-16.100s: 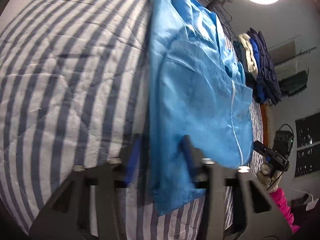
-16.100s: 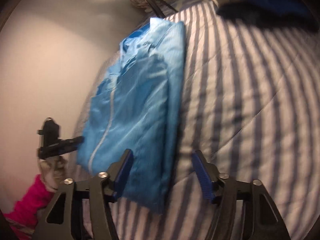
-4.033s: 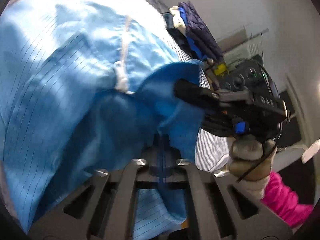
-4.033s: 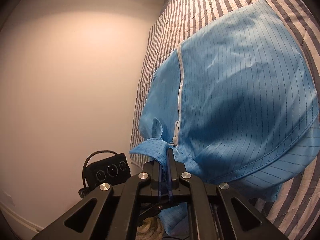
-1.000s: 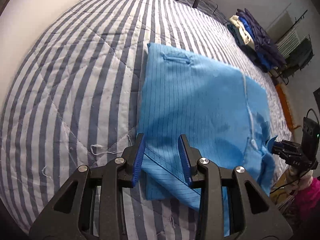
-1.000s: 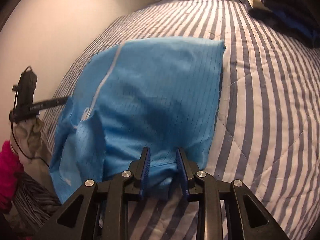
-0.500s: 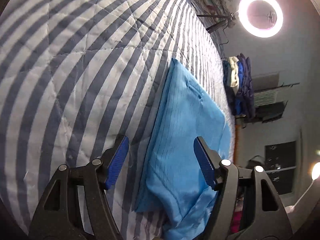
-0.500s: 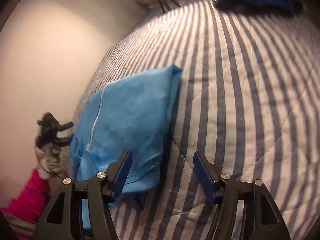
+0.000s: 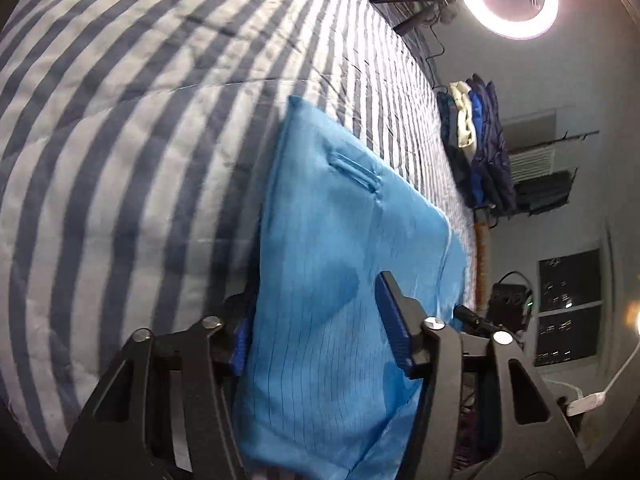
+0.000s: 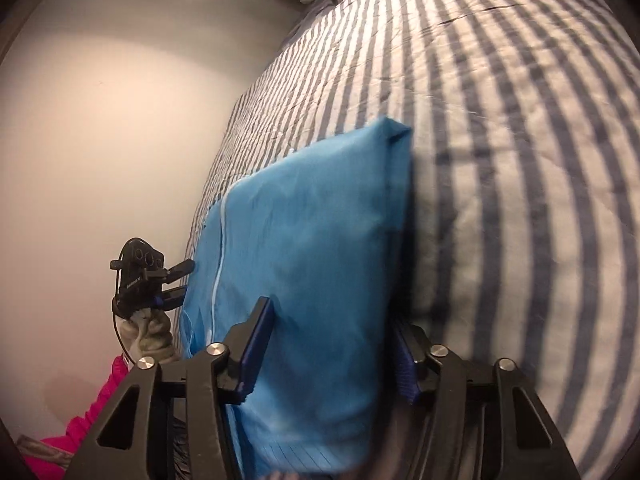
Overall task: Fold large clothes
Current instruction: 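Grasp the folded jacket edge with both tools and lift it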
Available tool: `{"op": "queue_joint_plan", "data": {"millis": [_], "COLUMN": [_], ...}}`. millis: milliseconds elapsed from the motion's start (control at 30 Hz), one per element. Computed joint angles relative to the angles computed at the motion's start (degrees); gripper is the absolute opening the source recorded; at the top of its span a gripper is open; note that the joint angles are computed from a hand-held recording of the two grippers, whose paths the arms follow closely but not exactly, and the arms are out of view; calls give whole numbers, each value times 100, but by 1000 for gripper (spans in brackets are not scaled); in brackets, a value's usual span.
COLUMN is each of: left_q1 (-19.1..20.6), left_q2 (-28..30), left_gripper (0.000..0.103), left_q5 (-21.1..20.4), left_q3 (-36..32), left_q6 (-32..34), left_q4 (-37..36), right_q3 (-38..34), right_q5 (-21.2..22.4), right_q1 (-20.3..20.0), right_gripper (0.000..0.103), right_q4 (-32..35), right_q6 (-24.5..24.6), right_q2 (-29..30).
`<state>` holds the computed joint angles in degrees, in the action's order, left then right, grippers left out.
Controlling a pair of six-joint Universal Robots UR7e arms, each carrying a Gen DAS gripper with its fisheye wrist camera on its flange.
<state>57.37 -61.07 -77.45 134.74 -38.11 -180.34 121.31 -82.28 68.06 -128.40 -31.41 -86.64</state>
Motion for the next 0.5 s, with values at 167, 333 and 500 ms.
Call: {"op": "queue_joint_plan", "data": {"millis": [167,333,500], "left_q1": [-626,-1466,-1965], "left_q2": [120,138,111], "left_gripper": [15,10,8], "left_q5": [1031,2082,2342], "left_q3": [-153,-186,-70], "left_q6": [-120,5,-53], "left_q4": [573,1050,1010], "right_q3": [293,579,997], "right_q5": [-770,-1610,-2521], "right_q1": [503,1043,1826], "right_gripper": [24,9,5], "right_q4": [-634,-1242,-1910], "right_q6": [107,95,-248], "right_q2": [18,-236,-544]}}
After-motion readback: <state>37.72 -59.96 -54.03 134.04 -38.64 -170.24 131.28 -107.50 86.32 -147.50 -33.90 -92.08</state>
